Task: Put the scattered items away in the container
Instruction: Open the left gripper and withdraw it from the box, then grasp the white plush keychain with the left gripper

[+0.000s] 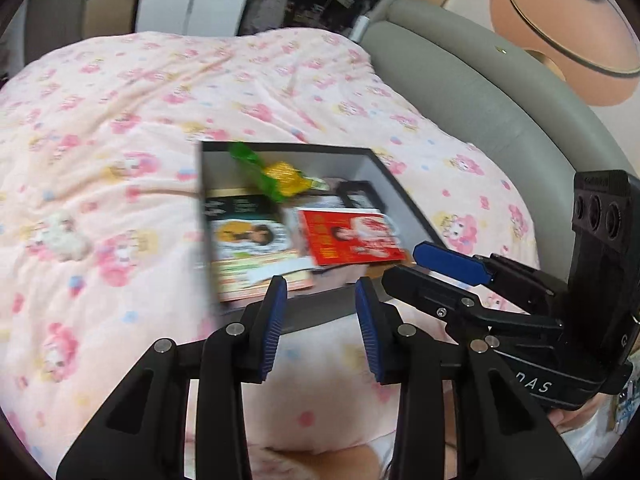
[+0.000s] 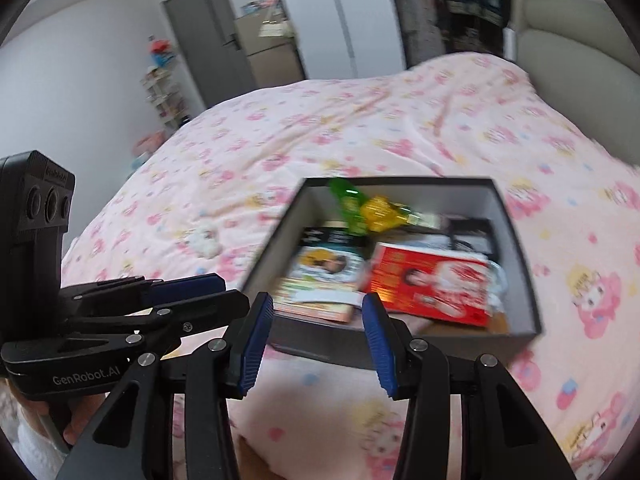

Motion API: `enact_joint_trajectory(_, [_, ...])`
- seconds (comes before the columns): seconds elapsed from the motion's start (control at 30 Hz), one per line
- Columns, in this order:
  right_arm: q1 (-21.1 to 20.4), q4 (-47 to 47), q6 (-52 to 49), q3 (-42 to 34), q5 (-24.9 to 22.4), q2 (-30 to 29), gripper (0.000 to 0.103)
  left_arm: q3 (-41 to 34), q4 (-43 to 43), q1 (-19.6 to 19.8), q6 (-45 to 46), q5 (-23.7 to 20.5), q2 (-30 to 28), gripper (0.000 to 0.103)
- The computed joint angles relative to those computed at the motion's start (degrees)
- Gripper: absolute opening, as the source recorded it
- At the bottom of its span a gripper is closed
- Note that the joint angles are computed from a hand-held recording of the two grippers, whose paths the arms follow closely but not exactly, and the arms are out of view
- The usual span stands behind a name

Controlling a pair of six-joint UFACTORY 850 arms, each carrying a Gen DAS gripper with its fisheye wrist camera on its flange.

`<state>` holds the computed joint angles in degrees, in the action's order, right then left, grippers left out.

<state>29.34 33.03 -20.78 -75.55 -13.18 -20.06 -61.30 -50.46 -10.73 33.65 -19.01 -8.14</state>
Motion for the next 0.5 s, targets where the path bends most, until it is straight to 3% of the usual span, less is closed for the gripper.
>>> enact_joint_trajectory(0.13, [2.56,6.72,-7.39,-4.78,-2.83,-3.6,0.042,3.57,3.21,3.87,-3.98,1.26,3.25,0.036])
enact_joint_trajectory(0.23, [4.29,12.23,-11.99,-10.18,-7.17,-7.77,0.042,6.08,-0.71,7.82,-1.53,1.33,4.55,0.038])
enact_joint_trajectory(0.3, [5.6,10.34,-9.98,-14.06,-8.29,-10.71,0.043,7.35,-5.71,11.14,2.11,0.6,4.56,0.042])
enact_joint_trajectory(0.5, [7.9,-0.21,3.66,-30.2,-15.03,-23.13,0.043,7.61,-12.48,19.94,5.21,-0.08,0.15,0.042])
